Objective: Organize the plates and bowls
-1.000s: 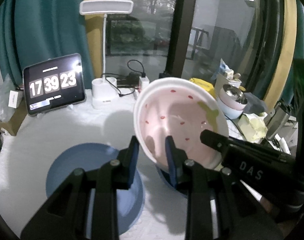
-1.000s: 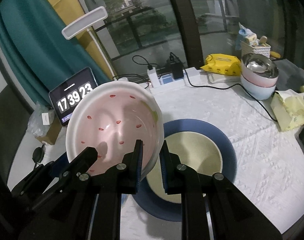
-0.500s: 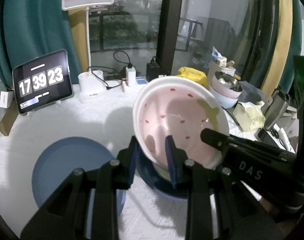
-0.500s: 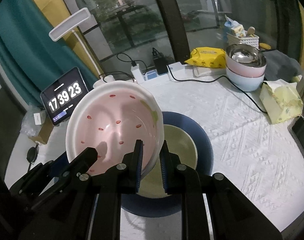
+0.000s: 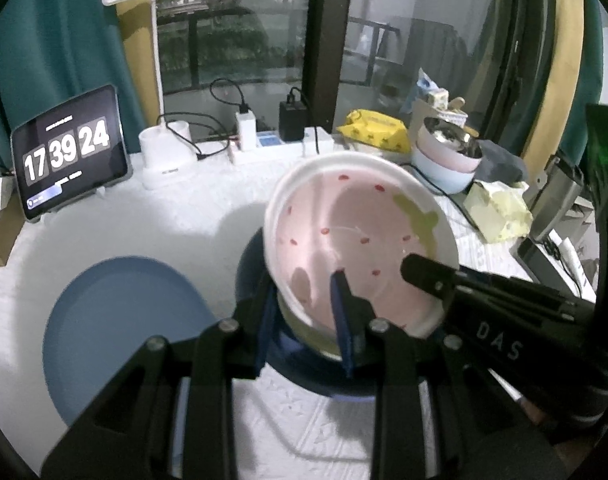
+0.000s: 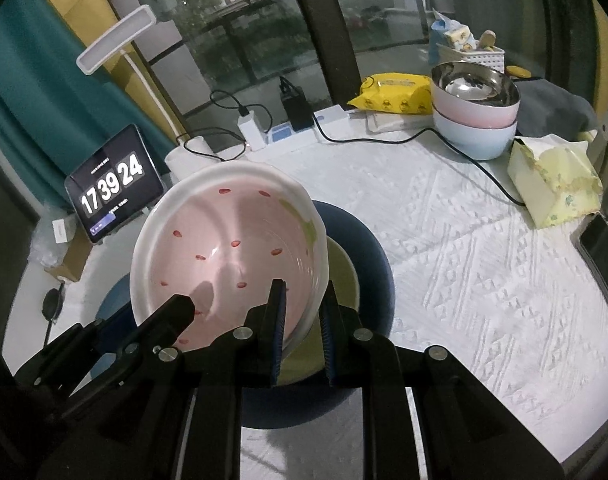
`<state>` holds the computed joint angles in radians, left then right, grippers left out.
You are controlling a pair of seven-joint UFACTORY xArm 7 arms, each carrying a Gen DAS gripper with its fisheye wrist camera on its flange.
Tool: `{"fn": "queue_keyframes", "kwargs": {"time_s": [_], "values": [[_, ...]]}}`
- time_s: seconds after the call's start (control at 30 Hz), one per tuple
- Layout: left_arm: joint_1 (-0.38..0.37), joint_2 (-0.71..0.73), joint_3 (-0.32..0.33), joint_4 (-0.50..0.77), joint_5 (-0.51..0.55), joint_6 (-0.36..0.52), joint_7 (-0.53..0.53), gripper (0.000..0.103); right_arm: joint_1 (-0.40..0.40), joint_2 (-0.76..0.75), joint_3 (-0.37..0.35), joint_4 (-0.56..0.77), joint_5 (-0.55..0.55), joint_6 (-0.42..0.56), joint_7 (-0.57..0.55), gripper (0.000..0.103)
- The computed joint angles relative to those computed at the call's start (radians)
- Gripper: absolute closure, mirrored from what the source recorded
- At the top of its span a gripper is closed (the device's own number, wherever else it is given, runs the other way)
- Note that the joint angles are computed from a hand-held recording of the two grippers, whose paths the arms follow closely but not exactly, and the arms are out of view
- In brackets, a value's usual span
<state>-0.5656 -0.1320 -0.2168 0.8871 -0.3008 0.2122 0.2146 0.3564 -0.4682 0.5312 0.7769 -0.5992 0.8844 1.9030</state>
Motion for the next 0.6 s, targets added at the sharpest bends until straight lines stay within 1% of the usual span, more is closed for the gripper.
{"fn": "queue_keyframes", "kwargs": {"time_s": [0.43,0.6], "values": [[0.012,0.029,-0.011,0.006,0.021,0.021,-0.016,0.075,0.010,0.012,-0.023,-0.024,0.035,-0.028,-0.008,0.085],[0.016,0.038,-0.013,0.013,0.023,0.035,-0.019,0.075,0.010,0.019,-0.025,-0.017,0.041,-0.022,-0.013,0.085]]}}
